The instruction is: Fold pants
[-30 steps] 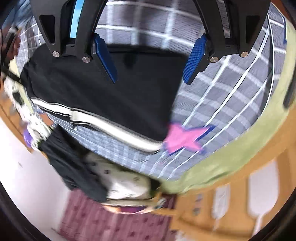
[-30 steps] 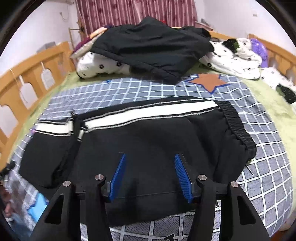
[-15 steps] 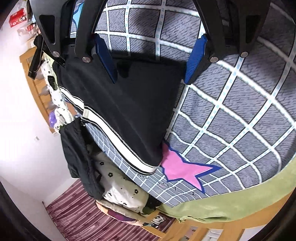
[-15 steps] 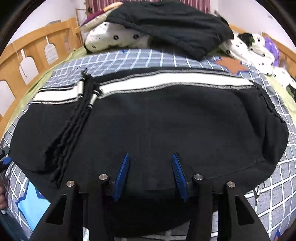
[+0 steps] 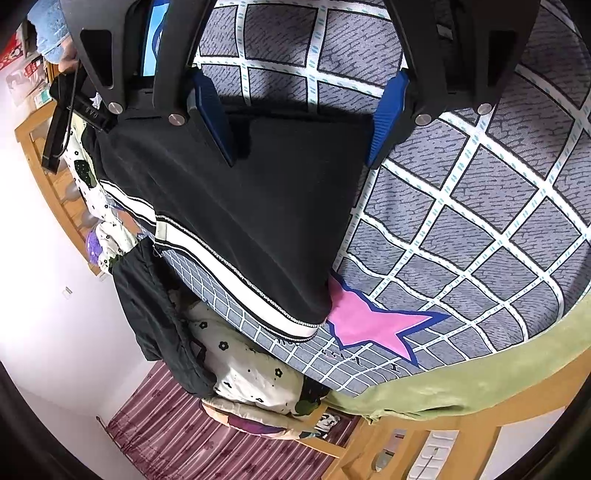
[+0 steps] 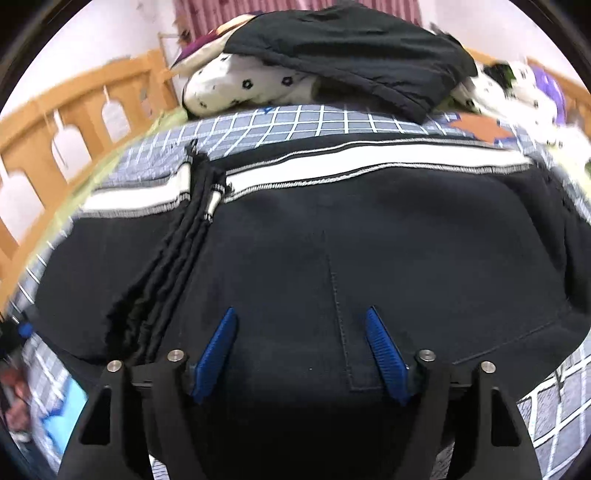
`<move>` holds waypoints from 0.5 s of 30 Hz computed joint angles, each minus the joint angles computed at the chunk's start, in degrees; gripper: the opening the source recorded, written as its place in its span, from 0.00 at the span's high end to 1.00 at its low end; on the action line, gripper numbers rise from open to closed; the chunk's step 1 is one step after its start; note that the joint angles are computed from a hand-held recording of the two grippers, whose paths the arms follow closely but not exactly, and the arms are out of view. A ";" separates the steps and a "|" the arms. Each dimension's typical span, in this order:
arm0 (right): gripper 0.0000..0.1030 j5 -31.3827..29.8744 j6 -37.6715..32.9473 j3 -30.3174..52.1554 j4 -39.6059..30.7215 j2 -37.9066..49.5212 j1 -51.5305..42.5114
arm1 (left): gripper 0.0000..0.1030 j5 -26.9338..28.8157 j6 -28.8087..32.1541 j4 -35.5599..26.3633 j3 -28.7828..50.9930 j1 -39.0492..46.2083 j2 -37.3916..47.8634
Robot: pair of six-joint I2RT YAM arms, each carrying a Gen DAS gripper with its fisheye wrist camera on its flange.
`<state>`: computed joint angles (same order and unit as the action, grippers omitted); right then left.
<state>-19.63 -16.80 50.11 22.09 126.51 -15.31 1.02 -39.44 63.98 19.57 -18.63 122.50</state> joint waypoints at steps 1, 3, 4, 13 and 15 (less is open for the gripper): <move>0.27 1.71 -0.14 -0.87 1.38 -0.19 0.84 | 0.35 -0.47 0.01 0.47 -0.10 -0.22 0.23; 0.25 2.93 -0.60 -1.44 2.55 -0.23 1.56 | 0.35 -1.15 0.13 1.24 -0.29 -0.57 0.54; 0.25 2.91 -0.54 -1.84 3.07 -0.43 1.47 | 0.35 -1.34 0.16 1.98 -0.50 -0.68 0.82; 0.29 0.77 1.65 -0.34 -1.43 -3.03 0.19 | 0.35 2.80 -0.01 2.13 -0.83 1.57 0.73; 0.29 1.61 2.83 -1.52 1.34 -3.75 -0.09 | 0.35 3.65 0.29 0.55 -0.40 1.91 0.27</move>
